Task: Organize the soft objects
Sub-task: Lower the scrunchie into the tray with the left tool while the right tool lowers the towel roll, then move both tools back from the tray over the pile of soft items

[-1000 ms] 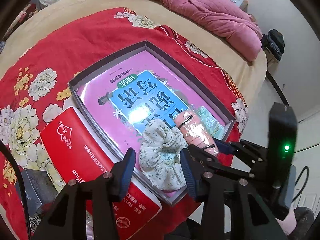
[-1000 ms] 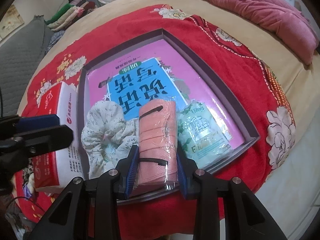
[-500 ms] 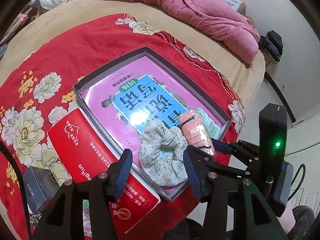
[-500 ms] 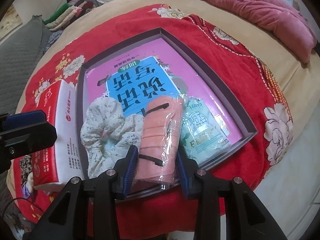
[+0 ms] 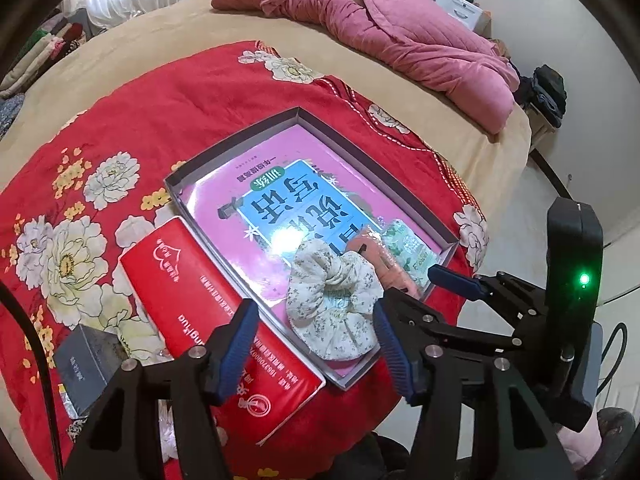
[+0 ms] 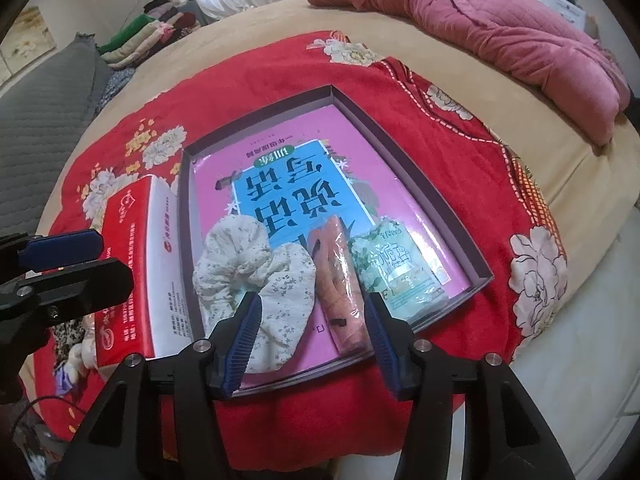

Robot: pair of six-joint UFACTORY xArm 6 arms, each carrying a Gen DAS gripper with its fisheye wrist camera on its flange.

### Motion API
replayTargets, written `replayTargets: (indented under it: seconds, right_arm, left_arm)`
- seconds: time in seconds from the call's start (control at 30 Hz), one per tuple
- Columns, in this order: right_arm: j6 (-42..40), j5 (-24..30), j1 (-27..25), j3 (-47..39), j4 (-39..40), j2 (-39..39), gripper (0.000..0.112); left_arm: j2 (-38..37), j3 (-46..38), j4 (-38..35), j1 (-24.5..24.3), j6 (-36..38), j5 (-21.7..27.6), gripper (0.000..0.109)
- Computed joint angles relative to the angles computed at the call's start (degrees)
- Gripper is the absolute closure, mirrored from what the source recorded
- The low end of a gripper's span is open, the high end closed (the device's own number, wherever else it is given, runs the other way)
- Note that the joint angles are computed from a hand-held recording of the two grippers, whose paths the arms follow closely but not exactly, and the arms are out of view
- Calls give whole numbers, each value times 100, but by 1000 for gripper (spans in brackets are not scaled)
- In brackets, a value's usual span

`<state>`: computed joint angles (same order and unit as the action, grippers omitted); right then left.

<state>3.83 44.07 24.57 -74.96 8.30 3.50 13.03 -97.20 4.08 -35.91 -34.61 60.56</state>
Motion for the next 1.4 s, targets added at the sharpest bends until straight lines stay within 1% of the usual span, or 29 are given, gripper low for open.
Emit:
replayTargets:
  seconds: [0.2,0.27,0.43,0.47,0.53,0.57,0.6,0.97,1.4]
  right_arm:
    - [80,-6,28,55,-92,-142,56]
    - [125,-13,45,58,-151,-176,51]
    - [236,-14,97,96,-302,-311,51]
    - [270,-18,111,107,-349,-349,49]
    - [360,-37,128,124,-443,-403,42]
    - [377,-48,131,139,-457,-431,41]
    - [401,-60,136,153,-473,-469,41]
    - [828,-200,228,228,-925,-731,39]
    - [1117,-267,357,356,-1214,-1038,38]
  left_arm:
    - [-204,205,117,-41,-108,-20,48]
    - [-280,277,130,-49,-157,-53,48]
    - [-427,392,249,-84,-273,-82,46]
    - [-460,410,291,-94,-313,-77,44]
    - [-500,434,308,-106,-345,-78,38]
    - [-526,449,332,-116,-368,-72,32]
    - [-558,470,376,-130,-392,-70,31]
    - [-951,812,589,-230,-642,-37,30]
    - [-1350,1092,880,-340,-953,44,30]
